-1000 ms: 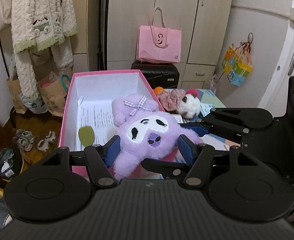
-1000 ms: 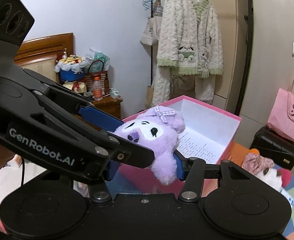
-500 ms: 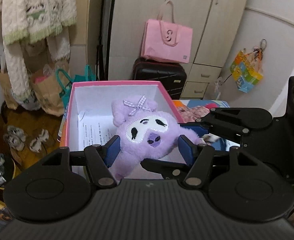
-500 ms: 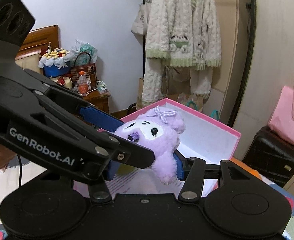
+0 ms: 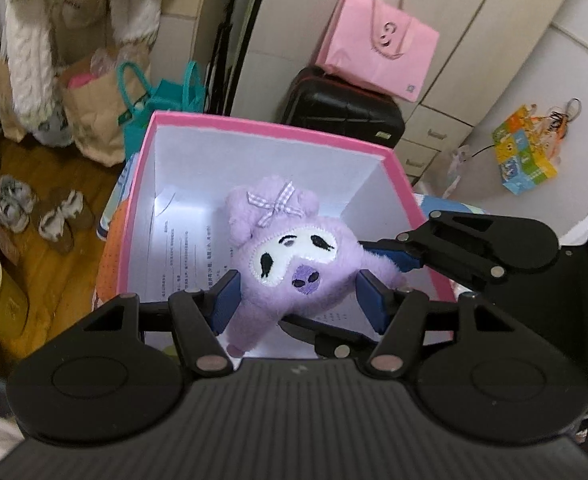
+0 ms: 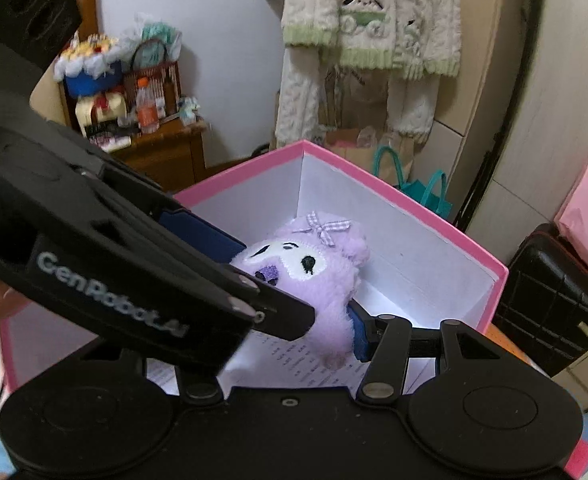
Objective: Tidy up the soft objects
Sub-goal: 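Carry the purple plush over the pink box and open the left tool, then withdraw both tools from the box toward the remaining items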
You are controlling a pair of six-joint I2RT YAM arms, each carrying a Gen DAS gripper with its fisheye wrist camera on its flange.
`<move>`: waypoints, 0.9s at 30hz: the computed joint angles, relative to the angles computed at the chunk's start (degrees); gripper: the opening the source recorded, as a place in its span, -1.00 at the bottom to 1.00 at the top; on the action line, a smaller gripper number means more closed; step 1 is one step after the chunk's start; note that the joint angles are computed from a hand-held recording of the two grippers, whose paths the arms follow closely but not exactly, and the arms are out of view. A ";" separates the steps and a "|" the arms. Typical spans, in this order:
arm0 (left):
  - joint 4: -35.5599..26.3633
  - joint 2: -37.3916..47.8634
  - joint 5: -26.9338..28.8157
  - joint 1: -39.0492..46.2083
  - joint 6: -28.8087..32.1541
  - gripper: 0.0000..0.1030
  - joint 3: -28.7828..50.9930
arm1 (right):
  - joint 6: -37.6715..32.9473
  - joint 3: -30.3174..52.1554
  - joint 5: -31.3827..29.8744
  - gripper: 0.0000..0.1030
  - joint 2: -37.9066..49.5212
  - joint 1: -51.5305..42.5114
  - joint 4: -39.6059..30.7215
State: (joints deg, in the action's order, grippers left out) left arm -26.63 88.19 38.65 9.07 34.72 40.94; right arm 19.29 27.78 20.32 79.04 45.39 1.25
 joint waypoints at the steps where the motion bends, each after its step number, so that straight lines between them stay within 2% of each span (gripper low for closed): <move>1: -0.04 1.19 -1.03 -0.70 -1.09 0.18 0.80 | -0.96 0.79 -0.66 0.16 1.05 -0.71 -0.24; 3: 1.28 2.35 -2.08 -1.64 -2.87 0.18 0.84 | -3.35 1.91 -2.27 0.15 3.27 -2.14 0.08; 7: 2.87 3.53 -3.63 -3.12 -4.82 0.15 0.60 | -4.58 2.04 -1.25 0.15 5.40 -2.01 0.59; 15: 1.87 5.70 -4.71 -3.60 -6.26 0.13 2.33 | -7.89 7.46 0.51 0.16 8.92 -1.69 -7.16; 16: 1.74 5.60 -4.53 -3.50 -6.06 0.13 2.31 | -8.25 7.39 0.74 0.23 8.67 -1.61 -7.38; 18: 1.34 4.57 -3.75 -2.96 -4.79 0.14 1.70 | -7.92 6.78 1.61 0.33 8.09 -1.28 -7.38; 23: 0.27 -2.07 -1.86 -0.93 -0.12 0.18 -1.51 | -5.54 4.10 1.23 0.34 4.72 -1.45 -6.97; 27: -3.35 -8.22 -0.06 1.73 4.58 0.21 -3.38 | -3.87 2.70 2.85 0.34 1.58 -0.08 -8.17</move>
State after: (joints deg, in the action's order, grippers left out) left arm -29.98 79.98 38.59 10.80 39.30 37.56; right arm 15.42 30.48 23.17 80.62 45.32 -6.92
